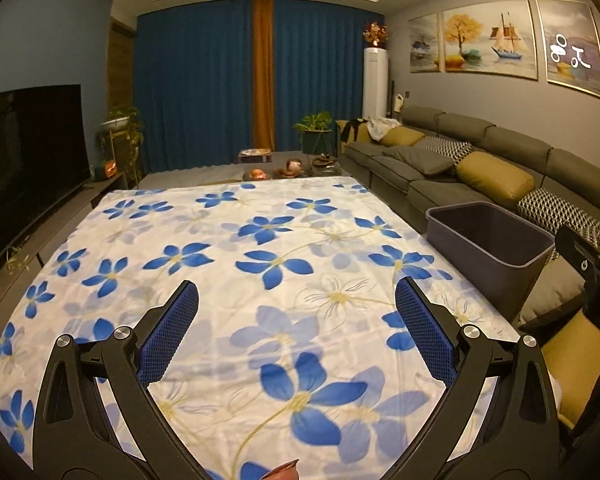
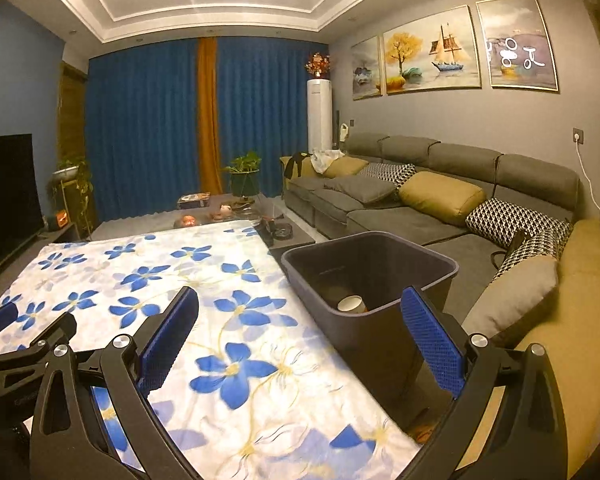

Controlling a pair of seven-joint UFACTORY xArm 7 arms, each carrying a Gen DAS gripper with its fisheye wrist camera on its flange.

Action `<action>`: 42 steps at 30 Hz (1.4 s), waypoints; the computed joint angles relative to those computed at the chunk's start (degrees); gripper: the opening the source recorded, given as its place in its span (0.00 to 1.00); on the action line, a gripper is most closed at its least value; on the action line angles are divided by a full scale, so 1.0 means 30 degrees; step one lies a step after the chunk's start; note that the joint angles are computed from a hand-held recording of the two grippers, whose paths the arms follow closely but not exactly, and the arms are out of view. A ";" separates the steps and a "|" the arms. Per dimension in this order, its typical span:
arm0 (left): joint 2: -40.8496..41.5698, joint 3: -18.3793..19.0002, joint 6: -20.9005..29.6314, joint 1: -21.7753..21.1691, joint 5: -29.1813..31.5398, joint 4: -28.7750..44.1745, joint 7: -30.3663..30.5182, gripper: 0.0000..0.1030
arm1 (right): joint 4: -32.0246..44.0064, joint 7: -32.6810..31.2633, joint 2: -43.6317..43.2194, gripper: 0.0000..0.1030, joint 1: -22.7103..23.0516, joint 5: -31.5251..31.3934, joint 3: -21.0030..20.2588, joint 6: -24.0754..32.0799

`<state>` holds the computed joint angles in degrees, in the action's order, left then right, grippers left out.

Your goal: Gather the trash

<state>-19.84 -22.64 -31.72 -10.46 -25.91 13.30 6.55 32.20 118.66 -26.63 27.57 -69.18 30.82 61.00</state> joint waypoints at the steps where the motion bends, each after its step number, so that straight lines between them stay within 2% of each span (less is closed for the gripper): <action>1: -0.0194 0.0223 -0.0002 -0.0110 0.0177 -0.0186 -0.0092 0.94 | 0.0157 -0.0009 0.0181 0.95 0.0063 0.0067 0.0229 0.0223; 5: -0.1517 0.0652 0.0342 -0.0102 0.0747 -0.1058 -0.0534 0.94 | 0.0819 -0.0094 0.1046 0.95 0.0537 0.0204 0.0800 0.1085; 8: -0.2522 0.1520 0.0685 -0.0326 0.2025 -0.1725 -0.1402 0.94 | 0.1135 -0.0052 0.1441 0.95 0.0996 0.0372 0.0793 0.1549; 15: -0.3619 0.2677 0.1186 -0.0400 0.4726 -0.2383 -0.3221 0.94 | 0.1559 0.0013 0.1931 0.95 0.1868 0.0618 0.0624 0.2635; 28: -0.4193 0.2336 0.1385 0.0472 0.6420 -0.2589 -0.4771 0.94 | 0.1267 0.0284 0.1874 0.95 0.2485 0.0621 0.0305 0.3009; 42: -0.4440 0.1806 0.1451 0.0766 0.6610 -0.2642 -0.5264 0.94 | 0.1092 0.0353 0.1739 0.95 0.2496 0.0695 0.0271 0.2975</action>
<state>-33.16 -17.22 -27.37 -8.16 -6.08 5.37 -9.24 35.48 119.72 -21.42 35.06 -67.10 31.64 69.93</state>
